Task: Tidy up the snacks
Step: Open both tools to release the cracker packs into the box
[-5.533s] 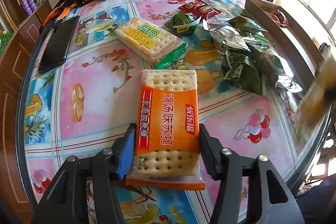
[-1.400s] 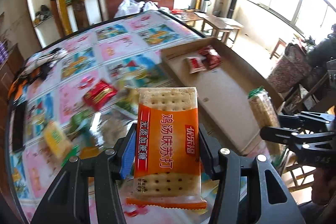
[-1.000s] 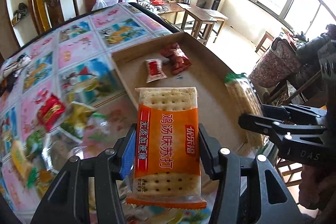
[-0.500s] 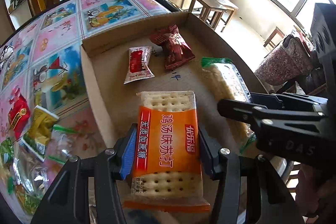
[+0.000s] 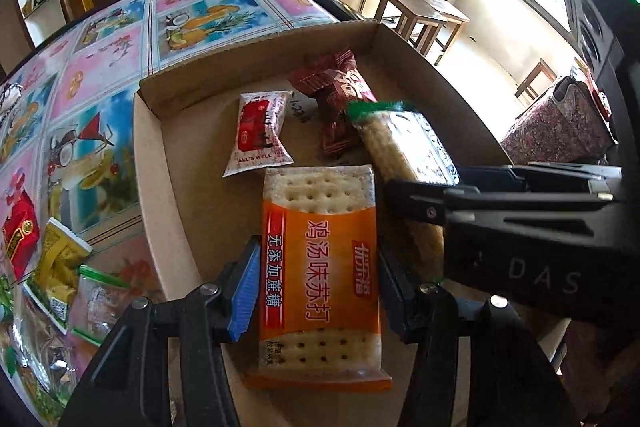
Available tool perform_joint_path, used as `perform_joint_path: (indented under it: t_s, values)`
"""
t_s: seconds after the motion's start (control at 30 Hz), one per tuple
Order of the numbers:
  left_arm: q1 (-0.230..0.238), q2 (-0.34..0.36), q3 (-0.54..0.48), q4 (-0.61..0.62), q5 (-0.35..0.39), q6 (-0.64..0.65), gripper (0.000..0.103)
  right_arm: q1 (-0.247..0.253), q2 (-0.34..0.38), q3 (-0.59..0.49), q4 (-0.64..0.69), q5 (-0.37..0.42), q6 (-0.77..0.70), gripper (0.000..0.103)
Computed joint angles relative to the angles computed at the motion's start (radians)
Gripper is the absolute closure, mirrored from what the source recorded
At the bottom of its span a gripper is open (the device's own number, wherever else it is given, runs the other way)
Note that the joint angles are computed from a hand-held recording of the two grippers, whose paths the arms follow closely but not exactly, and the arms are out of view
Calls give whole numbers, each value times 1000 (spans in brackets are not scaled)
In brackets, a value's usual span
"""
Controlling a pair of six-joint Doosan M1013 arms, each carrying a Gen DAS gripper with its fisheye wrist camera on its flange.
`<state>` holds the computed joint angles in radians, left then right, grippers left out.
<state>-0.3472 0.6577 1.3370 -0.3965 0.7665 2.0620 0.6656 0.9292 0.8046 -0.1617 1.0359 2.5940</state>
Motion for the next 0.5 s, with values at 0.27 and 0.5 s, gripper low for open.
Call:
perform_joint_path:
  t_s: [0.27, 0.5]
  values:
    - [4, 2, -4, -28, 7, 16, 50, -9, 13, -24, 11, 13, -21, 53]
    - [3, -6, 4, -23, 1, 27, 49, -6, -6, 7, 5, -19, 5, 49]
